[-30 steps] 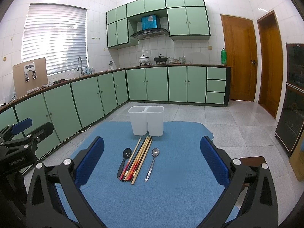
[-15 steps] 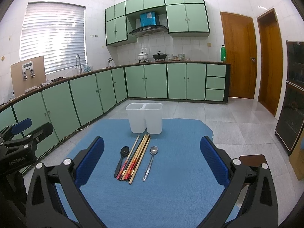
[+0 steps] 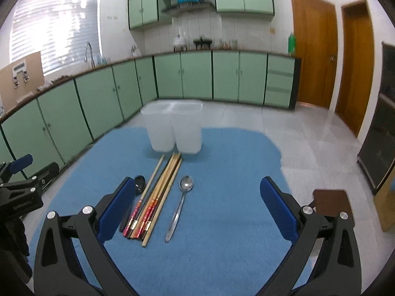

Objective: Organize utensils
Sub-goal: 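Lower the right gripper onto the silver spoon and close on it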

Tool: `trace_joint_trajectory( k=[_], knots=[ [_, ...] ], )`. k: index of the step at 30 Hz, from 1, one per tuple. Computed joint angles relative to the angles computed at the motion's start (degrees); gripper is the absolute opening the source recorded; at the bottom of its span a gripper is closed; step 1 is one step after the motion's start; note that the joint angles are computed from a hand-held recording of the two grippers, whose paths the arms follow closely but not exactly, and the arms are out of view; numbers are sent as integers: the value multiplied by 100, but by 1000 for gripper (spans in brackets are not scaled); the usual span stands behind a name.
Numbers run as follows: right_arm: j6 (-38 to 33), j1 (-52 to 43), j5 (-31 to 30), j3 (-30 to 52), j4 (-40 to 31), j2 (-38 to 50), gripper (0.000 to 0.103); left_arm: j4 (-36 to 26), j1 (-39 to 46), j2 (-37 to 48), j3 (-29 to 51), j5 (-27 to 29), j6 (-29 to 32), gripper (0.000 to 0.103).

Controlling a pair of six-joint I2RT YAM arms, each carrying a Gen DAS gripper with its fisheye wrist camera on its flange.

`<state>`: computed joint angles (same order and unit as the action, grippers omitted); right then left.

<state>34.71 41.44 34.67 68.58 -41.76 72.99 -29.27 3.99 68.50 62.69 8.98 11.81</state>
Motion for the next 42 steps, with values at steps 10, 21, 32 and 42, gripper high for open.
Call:
trace_joint_trajectory(
  k=[10,21,32,42],
  knots=[
    [-271,-1254,-1496,467,662,1929,80,147,-415,1798,629,-364,-75,97],
    [-236,-1498,-1988,1316,483,3089,56,226,-494,2307,737,-310,-120,97],
    [-514,-1608,-2118,1218,654,2960,28,24,-780,2695,993,-105,-62,97],
    [-819,-1954,-2426,808,910,2637,28,-72,-1037,3111,1178,-396,12,96]
  ],
)
